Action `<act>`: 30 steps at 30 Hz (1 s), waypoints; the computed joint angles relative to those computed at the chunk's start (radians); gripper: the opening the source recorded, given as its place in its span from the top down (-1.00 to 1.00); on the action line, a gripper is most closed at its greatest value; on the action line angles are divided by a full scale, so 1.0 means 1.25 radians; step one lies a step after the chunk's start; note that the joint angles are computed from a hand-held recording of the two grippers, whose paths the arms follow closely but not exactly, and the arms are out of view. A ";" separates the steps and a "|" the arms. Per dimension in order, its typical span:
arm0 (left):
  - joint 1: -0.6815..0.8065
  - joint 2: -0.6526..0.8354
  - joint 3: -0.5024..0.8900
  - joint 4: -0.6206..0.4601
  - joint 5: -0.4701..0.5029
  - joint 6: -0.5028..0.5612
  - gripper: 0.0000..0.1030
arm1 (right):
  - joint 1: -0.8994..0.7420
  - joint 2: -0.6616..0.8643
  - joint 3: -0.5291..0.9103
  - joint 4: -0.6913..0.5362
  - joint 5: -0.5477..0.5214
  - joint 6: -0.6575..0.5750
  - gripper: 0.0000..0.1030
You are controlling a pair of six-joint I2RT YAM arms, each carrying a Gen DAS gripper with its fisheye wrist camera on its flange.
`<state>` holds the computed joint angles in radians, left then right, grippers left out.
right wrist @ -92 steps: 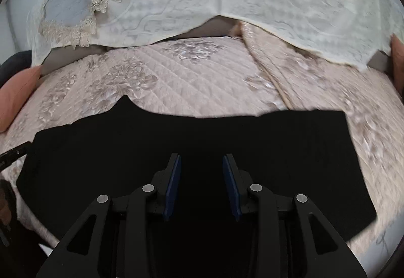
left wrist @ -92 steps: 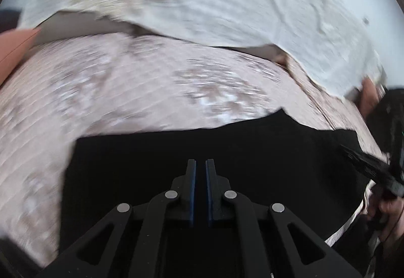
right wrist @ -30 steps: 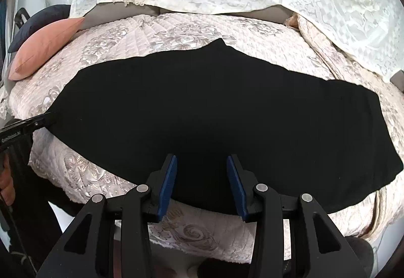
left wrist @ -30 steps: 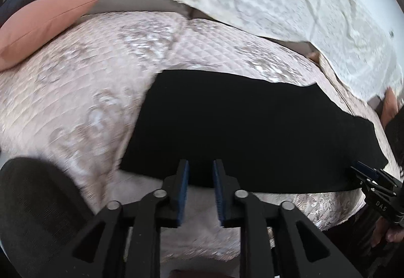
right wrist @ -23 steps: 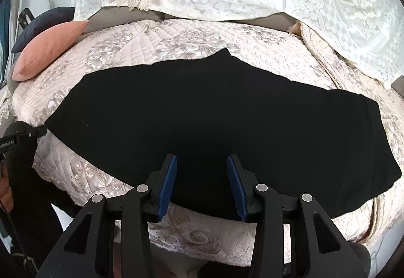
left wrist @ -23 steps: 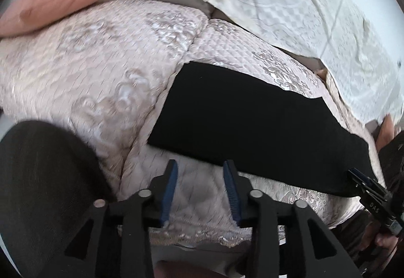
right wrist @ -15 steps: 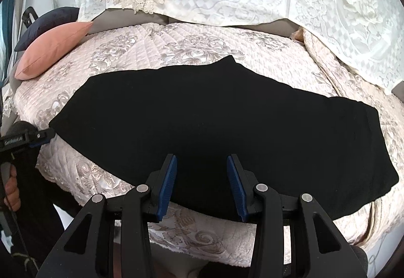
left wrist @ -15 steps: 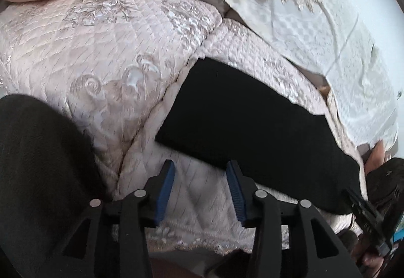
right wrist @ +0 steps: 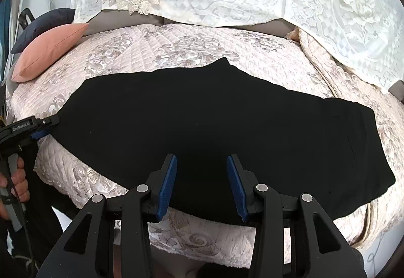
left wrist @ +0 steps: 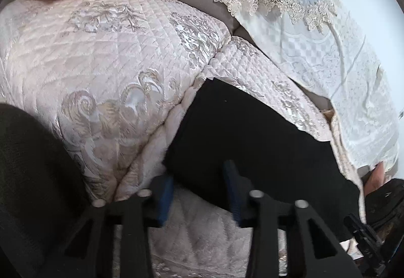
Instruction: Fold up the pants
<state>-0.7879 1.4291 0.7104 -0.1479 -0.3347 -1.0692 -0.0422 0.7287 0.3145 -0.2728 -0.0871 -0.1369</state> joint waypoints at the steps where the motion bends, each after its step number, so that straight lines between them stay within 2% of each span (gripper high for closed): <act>1: 0.004 -0.002 0.001 -0.004 0.002 0.006 0.51 | -0.003 0.003 0.001 0.003 -0.003 0.000 0.18; 3: 0.013 -0.007 0.008 -0.014 0.007 0.023 0.79 | -0.011 0.008 0.002 0.008 -0.010 0.000 0.18; 4: 0.016 -0.009 0.014 -0.019 0.010 0.033 0.82 | -0.015 0.012 0.003 0.011 -0.011 0.000 0.18; 9: 0.009 -0.024 0.054 -0.030 0.008 0.095 0.84 | -0.049 0.010 0.001 0.013 -0.030 -0.005 0.18; 15: -0.011 0.003 0.154 -0.012 0.045 0.180 0.84 | -0.132 0.010 -0.001 0.015 -0.085 -0.024 0.18; 22: -0.065 0.155 0.346 0.026 0.126 0.283 0.84 | -0.253 0.011 0.000 0.012 -0.171 -0.049 0.18; 30: -0.144 0.374 0.550 0.030 0.261 0.340 0.84 | -0.429 0.031 0.005 -0.004 -0.272 -0.115 0.18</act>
<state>-0.9683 1.8969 1.3983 -0.1110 -0.0079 -0.6438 -0.5784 0.7677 0.3207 -0.2781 -0.4277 -0.2808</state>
